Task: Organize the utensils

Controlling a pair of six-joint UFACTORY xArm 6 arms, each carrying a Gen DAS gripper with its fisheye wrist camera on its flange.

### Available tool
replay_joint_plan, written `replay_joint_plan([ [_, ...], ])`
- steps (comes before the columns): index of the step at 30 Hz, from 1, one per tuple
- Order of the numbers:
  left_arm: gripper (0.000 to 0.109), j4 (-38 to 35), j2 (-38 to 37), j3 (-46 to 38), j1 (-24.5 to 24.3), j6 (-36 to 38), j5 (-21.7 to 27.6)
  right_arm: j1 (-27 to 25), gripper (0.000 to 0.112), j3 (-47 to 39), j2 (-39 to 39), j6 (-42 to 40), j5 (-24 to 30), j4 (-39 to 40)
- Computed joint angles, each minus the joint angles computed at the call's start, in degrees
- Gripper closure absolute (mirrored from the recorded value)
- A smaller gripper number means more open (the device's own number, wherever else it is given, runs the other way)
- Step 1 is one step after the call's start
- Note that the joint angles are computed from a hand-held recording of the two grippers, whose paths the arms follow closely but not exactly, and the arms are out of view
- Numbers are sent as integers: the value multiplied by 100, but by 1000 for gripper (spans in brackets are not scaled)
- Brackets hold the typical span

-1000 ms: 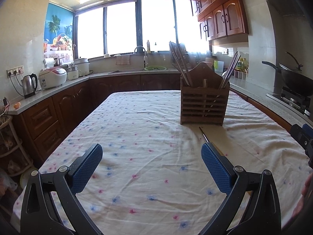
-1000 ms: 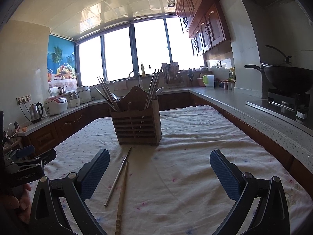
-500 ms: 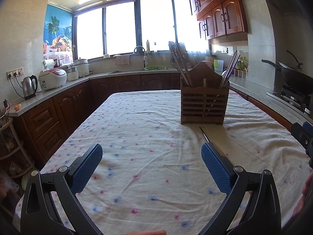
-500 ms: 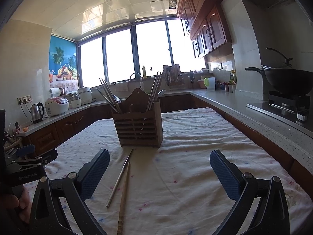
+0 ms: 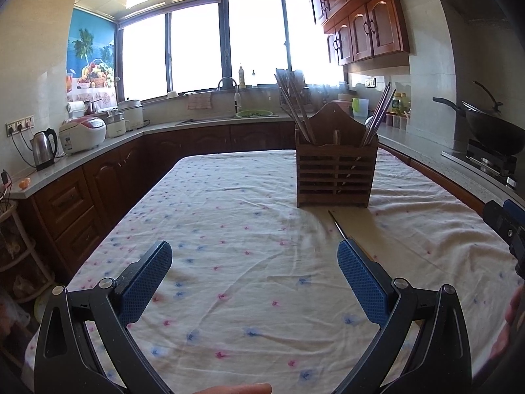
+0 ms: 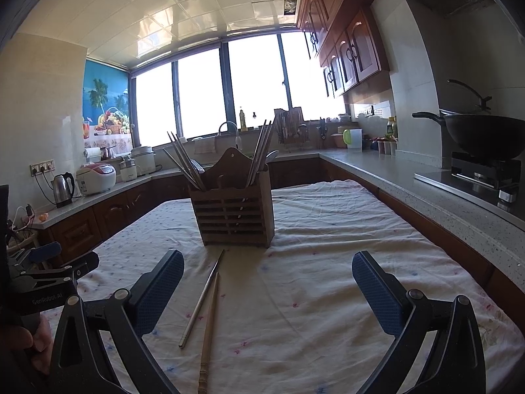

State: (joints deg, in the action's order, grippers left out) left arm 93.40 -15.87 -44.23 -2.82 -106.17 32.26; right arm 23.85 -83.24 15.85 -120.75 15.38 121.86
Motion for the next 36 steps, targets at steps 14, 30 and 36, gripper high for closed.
replay_joint_plan([
  [14, 6, 83, -24, 11, -2, -72, -49, 13, 9, -27, 10, 3, -2, -9],
  [30, 6, 50, -24, -7, 29, -53, -97, 14, 9, -43, 6, 137, 47, -118],
  [36, 6, 57, -25, -22, 27, -41, -110, 14, 9, -27, -25, 189, 77, -164],
])
